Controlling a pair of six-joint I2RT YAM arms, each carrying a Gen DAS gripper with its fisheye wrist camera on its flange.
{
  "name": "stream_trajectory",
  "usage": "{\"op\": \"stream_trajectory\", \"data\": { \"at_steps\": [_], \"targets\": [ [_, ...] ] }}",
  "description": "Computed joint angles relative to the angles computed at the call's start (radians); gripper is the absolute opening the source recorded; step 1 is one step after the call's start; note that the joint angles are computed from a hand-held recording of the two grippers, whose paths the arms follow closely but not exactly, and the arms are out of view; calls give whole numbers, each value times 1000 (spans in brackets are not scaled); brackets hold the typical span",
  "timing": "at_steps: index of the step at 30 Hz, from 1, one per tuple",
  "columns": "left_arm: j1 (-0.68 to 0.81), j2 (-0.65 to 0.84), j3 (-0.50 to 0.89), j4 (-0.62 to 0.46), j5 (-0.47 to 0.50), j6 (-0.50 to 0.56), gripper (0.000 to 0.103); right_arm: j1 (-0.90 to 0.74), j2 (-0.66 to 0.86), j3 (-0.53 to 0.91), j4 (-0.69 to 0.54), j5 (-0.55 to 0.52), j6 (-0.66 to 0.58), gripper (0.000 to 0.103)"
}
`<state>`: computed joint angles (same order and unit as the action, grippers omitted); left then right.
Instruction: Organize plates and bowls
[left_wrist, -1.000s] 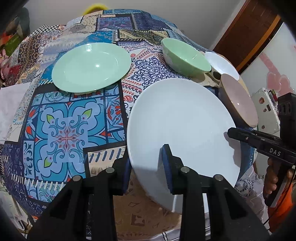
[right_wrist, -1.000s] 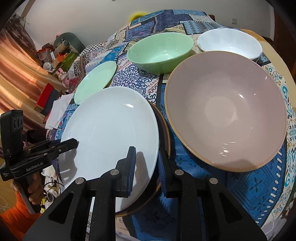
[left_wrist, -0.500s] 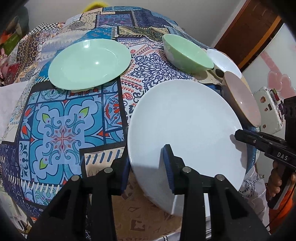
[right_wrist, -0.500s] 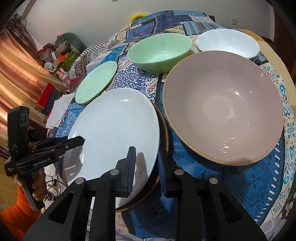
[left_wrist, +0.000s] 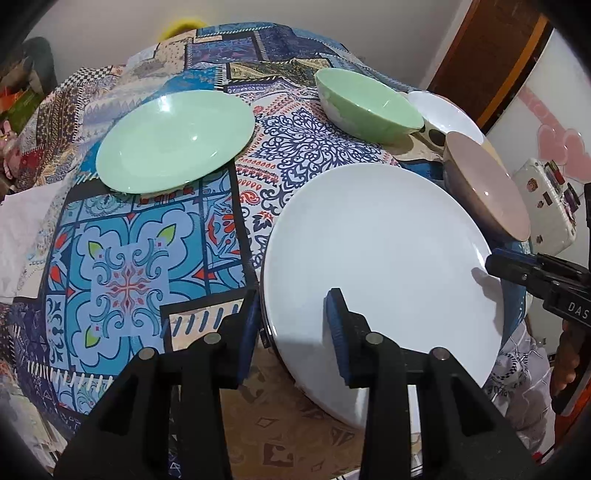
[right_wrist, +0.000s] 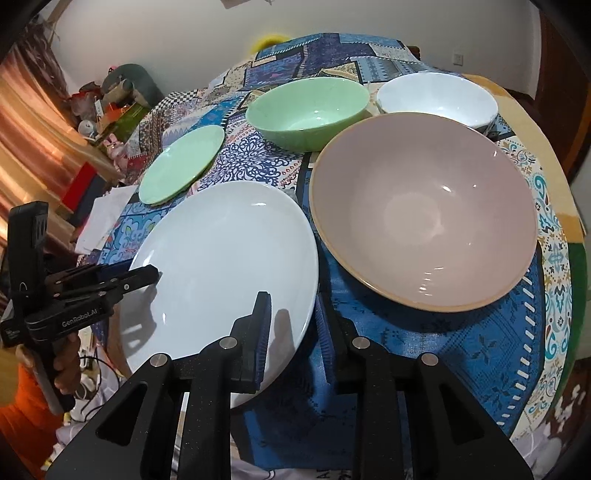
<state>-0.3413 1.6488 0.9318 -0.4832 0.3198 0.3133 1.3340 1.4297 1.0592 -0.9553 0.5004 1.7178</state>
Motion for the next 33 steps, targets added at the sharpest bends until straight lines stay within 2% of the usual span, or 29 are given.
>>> {"op": "stream_trajectory", "data": {
  "at_steps": [4, 8, 16, 21, 27, 33],
  "targets": [
    [23, -31, -8, 6, 2, 0, 36, 1, 5, 40, -38, 31, -12, 24],
    [68, -87, -11, 8, 24, 7, 44, -3, 39, 112, -85, 69, -53, 24],
    [153, -141, 44, 19, 64, 20, 55, -94, 104, 228, -38, 108, -267, 26],
    [211, -74, 146, -2, 84, 12, 62, -161, 163, 310, -8, 111, -406, 35],
    [257, 46, 283, -6, 57, 4, 65, -252, 241, 401, 29, 87, -552, 45],
    [285, 180, 424, -18, 30, 5, 66, -377, 300, 430, 119, -21, -651, 45]
  ]
}}
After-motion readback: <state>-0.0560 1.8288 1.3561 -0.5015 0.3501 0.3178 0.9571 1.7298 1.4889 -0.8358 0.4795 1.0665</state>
